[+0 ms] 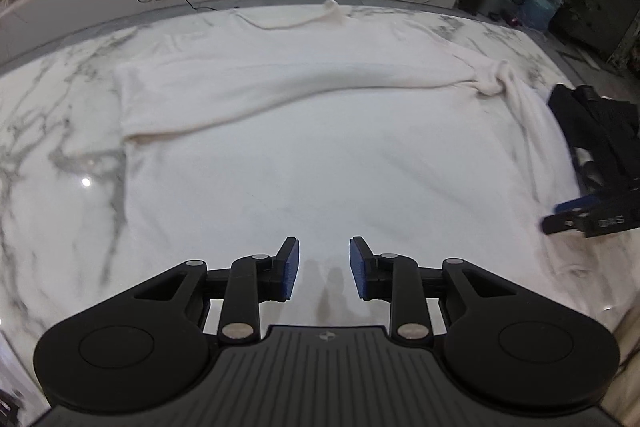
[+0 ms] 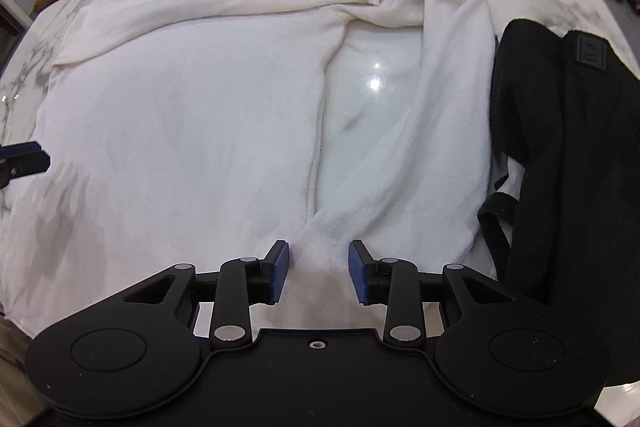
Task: Fold clothes
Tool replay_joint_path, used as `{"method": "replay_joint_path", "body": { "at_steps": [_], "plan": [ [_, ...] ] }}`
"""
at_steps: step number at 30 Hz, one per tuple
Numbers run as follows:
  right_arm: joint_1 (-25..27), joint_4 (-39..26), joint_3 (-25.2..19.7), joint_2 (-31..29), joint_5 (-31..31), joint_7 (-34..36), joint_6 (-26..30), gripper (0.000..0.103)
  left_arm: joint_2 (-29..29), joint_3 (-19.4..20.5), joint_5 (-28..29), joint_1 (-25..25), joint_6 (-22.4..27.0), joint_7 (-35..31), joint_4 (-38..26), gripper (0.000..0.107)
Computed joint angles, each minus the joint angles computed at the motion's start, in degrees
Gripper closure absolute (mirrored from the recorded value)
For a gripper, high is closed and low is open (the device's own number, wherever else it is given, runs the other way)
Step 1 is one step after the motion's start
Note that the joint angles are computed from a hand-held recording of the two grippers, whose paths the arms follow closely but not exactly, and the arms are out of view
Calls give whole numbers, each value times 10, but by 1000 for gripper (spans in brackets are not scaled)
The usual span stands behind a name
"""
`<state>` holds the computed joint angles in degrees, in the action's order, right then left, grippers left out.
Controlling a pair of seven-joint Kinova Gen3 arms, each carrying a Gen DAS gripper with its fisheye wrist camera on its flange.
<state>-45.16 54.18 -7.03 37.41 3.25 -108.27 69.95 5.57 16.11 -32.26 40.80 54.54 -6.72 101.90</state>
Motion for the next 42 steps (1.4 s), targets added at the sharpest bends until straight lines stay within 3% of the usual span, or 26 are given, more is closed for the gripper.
{"method": "replay_joint_path", "body": {
  "at_steps": [1, 9, 12, 21, 22, 23, 25, 28, 30, 35, 42],
  "plan": [
    [7, 7, -6, -3, -5, 3, -7, 101, 0, 1, -2, 2, -12, 6, 1, 81],
    [48, 28, -14, -33, -52, -8, -30, 101, 44, 1, -27, 31, -134, -50, -33, 68],
    [56, 27, -17, -38, -59, -3, -32, 101, 72, -5, -10, 35, -184, -88, -54, 62],
    [89, 52, -32, -50, -99, 29, -51, 101, 146, -61, 84, 58, -237, -149, -112, 58],
    [93, 54, -35, -51, -106, 32, -54, 101, 146, -56, 88, 48, -260, -148, -103, 63],
    [97, 57, -37, -51, -113, 35, -56, 101, 146, -52, 94, 40, -283, -151, -94, 82],
    [101, 63, -37, -54, -119, 40, -62, 100, 149, -58, 122, 38, -301, -180, -90, 104],
    [102, 83, -30, -68, -115, 38, -86, 92, 146, -93, 123, 66, -289, -190, -97, 104],
    [97, 110, -20, -88, -99, 25, -118, 77, 140, -106, 123, 70, -284, -192, -102, 104],
    [91, 126, 1, -115, -45, -19, -120, 76, 115, -122, 100, 58, -248, -201, -133, 104],
    [94, 142, -17, -120, -19, 26, -125, 76, 118, -116, 52, 20, -147, -260, -279, 104]
  ]
}}
